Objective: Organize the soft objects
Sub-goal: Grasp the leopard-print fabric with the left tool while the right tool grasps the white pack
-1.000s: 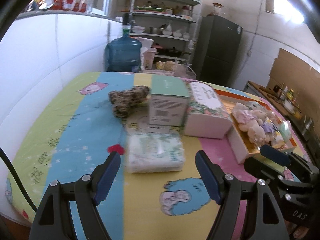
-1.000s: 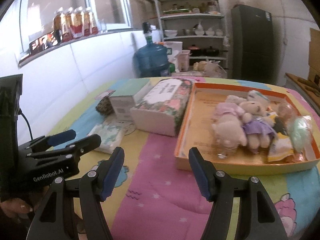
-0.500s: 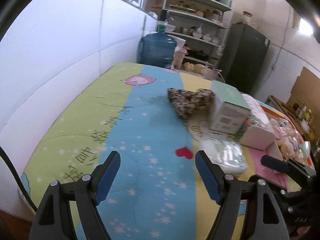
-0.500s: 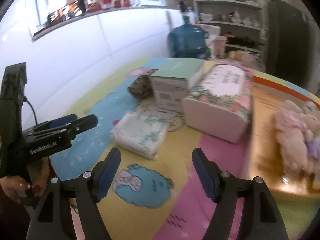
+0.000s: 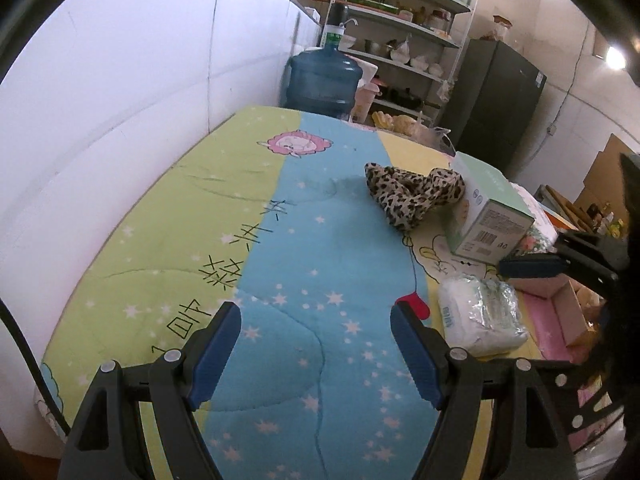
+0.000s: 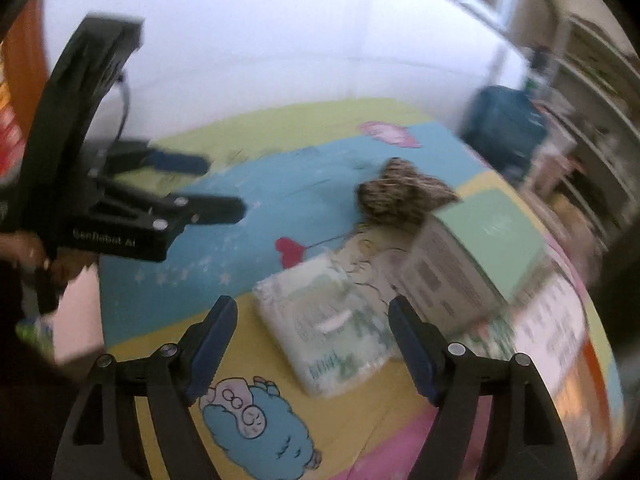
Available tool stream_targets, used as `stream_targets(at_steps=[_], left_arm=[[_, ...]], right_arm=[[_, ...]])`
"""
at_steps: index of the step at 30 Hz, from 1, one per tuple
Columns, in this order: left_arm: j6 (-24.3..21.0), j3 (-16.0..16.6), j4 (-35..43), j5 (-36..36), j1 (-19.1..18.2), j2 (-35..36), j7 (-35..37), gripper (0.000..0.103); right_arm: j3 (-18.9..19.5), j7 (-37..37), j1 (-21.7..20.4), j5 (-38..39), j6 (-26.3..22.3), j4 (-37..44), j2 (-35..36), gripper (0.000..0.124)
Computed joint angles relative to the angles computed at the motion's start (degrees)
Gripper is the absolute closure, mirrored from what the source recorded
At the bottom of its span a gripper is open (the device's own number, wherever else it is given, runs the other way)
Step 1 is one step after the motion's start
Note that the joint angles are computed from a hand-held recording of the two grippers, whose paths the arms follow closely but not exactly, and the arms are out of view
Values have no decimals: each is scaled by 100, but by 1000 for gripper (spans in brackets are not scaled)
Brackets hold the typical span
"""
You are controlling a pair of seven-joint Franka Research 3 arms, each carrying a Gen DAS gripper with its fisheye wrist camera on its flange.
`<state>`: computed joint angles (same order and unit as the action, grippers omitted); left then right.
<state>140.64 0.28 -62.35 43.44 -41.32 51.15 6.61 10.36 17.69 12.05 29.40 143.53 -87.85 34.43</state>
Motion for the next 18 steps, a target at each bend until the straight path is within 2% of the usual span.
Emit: stream_targets(at_steps=[4, 7, 12, 15, 18], left_arm=[[185, -162, 1, -204, 178, 43, 335, 26], [263, -197, 30, -361, 236, 91, 522, 26], [383, -169, 108, -518, 282, 159, 713, 26], [401, -145, 157, -586, 288, 182, 781, 26], [396, -137, 256, -653, 298, 238, 862, 26]], right_arm=[[-93, -29, 52, -402, -881, 847, 469, 45], [-218, 130, 148, -677, -1353, 1438, 826, 45], [-237, 170, 199, -840, -1479, 1594, 973, 45], [-245, 265, 229, -855, -1384, 1499, 943, 46], [-256, 504, 246, -800, -1247, 1340, 844, 61]])
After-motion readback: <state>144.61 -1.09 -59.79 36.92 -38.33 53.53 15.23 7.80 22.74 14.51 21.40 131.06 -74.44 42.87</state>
